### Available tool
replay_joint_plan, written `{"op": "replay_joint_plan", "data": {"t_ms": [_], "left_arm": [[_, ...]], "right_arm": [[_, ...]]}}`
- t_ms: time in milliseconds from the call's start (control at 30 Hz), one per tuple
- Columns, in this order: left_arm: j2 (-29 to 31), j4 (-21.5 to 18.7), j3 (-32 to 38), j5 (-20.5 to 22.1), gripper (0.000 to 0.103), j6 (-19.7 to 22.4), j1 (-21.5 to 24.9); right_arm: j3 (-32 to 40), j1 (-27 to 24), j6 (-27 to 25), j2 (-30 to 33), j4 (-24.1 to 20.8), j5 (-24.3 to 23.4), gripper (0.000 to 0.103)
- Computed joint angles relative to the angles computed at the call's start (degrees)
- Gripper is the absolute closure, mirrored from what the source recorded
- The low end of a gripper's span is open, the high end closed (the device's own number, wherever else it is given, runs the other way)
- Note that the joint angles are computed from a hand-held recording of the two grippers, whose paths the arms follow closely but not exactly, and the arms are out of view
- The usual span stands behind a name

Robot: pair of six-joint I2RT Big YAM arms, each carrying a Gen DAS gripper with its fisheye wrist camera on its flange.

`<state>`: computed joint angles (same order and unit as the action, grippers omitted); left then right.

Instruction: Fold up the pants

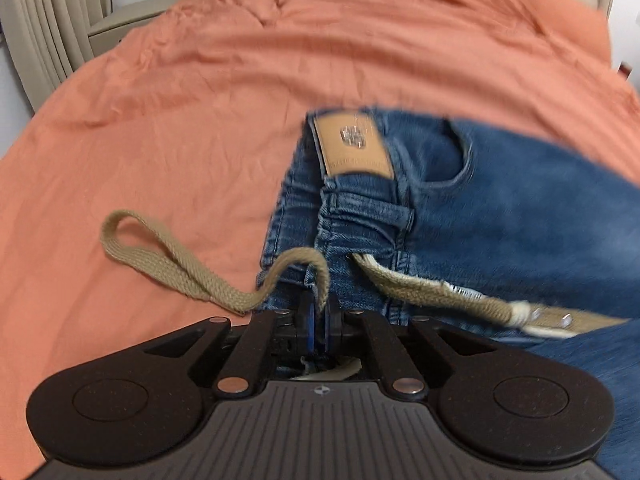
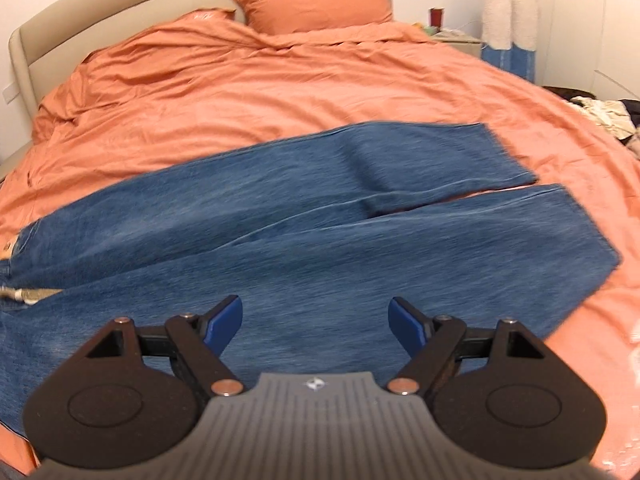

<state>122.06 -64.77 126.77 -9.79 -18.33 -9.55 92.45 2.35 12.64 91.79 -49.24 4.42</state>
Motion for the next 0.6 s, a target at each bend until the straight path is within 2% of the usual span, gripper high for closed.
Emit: {"op": "replay_joint_plan", "data": {"t_ms": [33, 100, 133, 167, 300, 400, 467, 533, 600], "left_arm": [[-0.16, -0.08, -0.16, -1.07, 0.098, 0.03, -0.22], [0.14, -1.38, 1.49, -2.41, 0.092, -0.08, -0.68], [-0.30, -1.61, 1.75, -3.11, 0.086, 0.34, -0.76], [-0.93, -1.43, 1.84, -3.62, 0.085, 1.18, -0.86], [-7.10, 0.02, -2.26, -4.62, 0.085, 8.26, -2.29], [-10.80, -1.33, -4.28, -1.23, 0.085, 17.18, -4.01], [-12.78, -2.81, -5.91, -0.89, 0.077, 25.33, -6.14], [-13.20, -6.35, -5.92, -0.17, 0.070, 33.56, -8.36], [-12.95, -9.71, -6.22, 1.03, 0.070, 40.96, -10.42]], "right_arm": [[-0.16, -0.68, -0.30, -0.64, -0.34, 0.06, 0.025], [0.11, -2.20, -0.93, -1.40, -1.70, 0.14, 0.022], [0.47, -3.03, -1.14, -1.59, -2.57, 0.20, 0.022], [0.94, -3.93, -1.56, -1.65, -3.53, -0.09, 0.022], [2.39, -7.37, -4.96, -2.09, -6.56, -2.36, 0.022], [2.69, -9.29, -8.56, -2.72, -7.52, -2.90, 0.022], [2.92, -10.70, -10.56, -3.18, -8.22, -4.02, 0.022], [3.58, -12.38, -12.14, -3.50, -9.63, -5.87, 0.022], [4.35, -13.98, -13.85, -3.74, -10.87, -6.82, 0.022]]}}
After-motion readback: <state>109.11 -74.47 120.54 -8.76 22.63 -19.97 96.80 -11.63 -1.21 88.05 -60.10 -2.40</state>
